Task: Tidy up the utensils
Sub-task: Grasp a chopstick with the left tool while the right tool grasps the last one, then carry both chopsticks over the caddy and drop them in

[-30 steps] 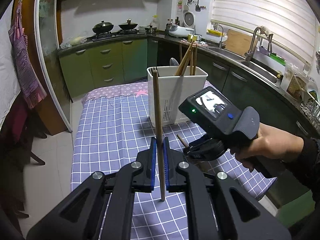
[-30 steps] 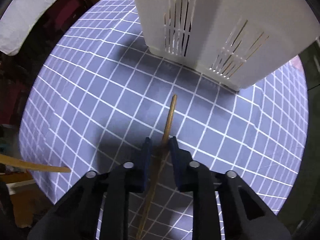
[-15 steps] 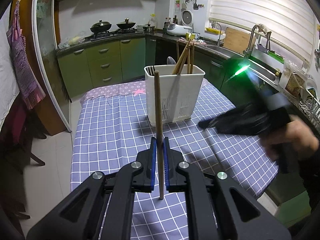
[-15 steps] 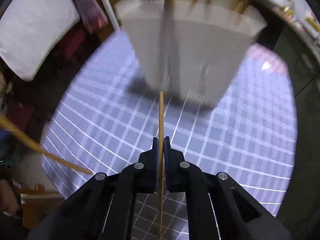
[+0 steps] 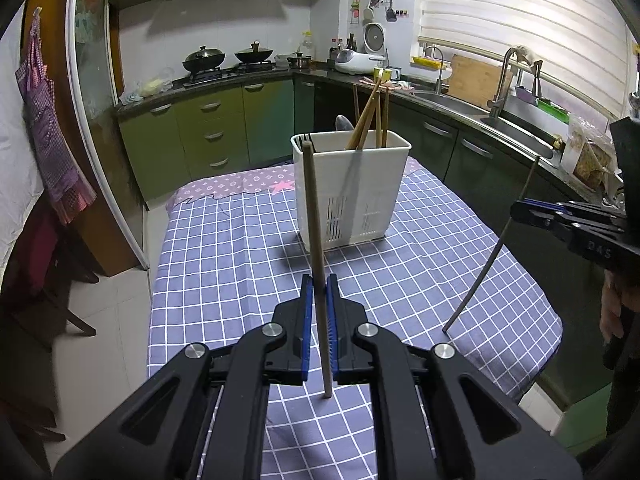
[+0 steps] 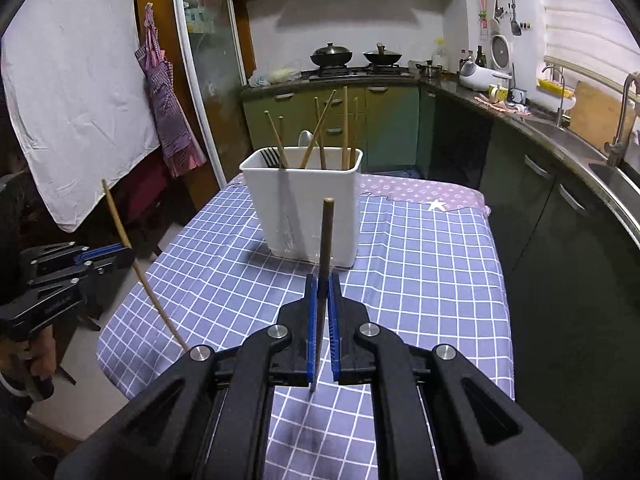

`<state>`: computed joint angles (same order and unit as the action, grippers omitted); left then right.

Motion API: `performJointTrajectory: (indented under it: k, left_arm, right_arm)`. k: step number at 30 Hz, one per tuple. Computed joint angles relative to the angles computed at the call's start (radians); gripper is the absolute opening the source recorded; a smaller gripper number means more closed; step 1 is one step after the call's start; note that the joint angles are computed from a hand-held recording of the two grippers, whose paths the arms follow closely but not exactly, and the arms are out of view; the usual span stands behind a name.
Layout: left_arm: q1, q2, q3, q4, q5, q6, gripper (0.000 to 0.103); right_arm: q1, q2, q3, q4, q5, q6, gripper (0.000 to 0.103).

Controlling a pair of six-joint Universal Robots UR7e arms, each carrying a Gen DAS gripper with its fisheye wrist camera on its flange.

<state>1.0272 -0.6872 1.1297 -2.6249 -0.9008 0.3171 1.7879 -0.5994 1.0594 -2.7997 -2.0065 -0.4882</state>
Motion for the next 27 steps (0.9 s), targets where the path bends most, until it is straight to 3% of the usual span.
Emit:
performJointTrajectory:
  k: [17, 27]
  left_arm:
    - [-0.003, 0.008, -0.033, 0.016, -0.003, -0.003, 0.007]
    - [-0.013, 0.044, -0.141, 0.098, -0.026, -0.01, 0.007]
  right_arm:
    - [-0.005, -0.013, 0.023, 0.005, 0.025, 0.005, 0.006]
    - [0.001, -0.014, -0.002, 0.011, 0.049, -0.004, 0.006]
